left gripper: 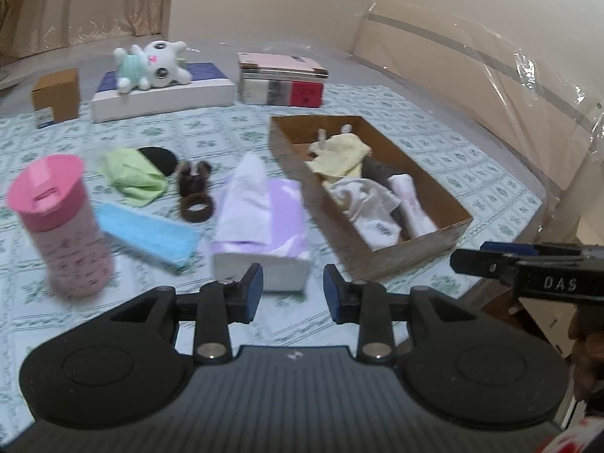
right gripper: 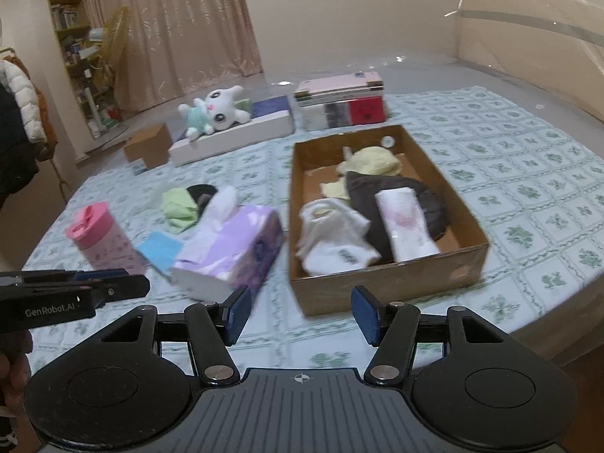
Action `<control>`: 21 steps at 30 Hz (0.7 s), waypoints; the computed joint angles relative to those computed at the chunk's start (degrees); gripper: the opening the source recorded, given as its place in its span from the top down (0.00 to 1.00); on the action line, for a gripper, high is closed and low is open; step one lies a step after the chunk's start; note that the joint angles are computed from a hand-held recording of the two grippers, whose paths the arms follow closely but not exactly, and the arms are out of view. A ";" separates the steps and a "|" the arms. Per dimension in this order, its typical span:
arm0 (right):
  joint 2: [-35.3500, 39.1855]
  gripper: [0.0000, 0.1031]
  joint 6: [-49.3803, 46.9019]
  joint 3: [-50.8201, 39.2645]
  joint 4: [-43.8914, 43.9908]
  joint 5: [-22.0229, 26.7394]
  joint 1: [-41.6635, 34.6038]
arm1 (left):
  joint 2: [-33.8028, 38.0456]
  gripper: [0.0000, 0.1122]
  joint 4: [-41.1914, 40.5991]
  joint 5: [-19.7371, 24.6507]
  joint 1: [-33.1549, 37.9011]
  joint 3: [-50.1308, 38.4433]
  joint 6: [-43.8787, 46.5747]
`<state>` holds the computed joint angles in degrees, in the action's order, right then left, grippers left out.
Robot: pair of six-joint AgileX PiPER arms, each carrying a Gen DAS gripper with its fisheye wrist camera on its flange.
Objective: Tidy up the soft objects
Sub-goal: 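Withdraw both grippers from the box toward the remaining items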
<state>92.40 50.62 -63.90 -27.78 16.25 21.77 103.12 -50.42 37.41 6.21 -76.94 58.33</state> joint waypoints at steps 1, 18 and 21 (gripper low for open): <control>0.06 0.42 1.78 0.03 -1.55 -0.12 0.75 | -0.31 0.72 -0.09 -0.06 0.80 0.44 0.87; 10.67 0.40 -1.03 -14.25 -0.39 4.40 8.60 | 2.95 0.71 0.26 3.82 12.47 -4.43 4.18; 12.63 0.40 -3.12 -16.60 1.57 4.61 8.83 | 4.74 0.71 1.28 5.73 13.92 -7.77 3.67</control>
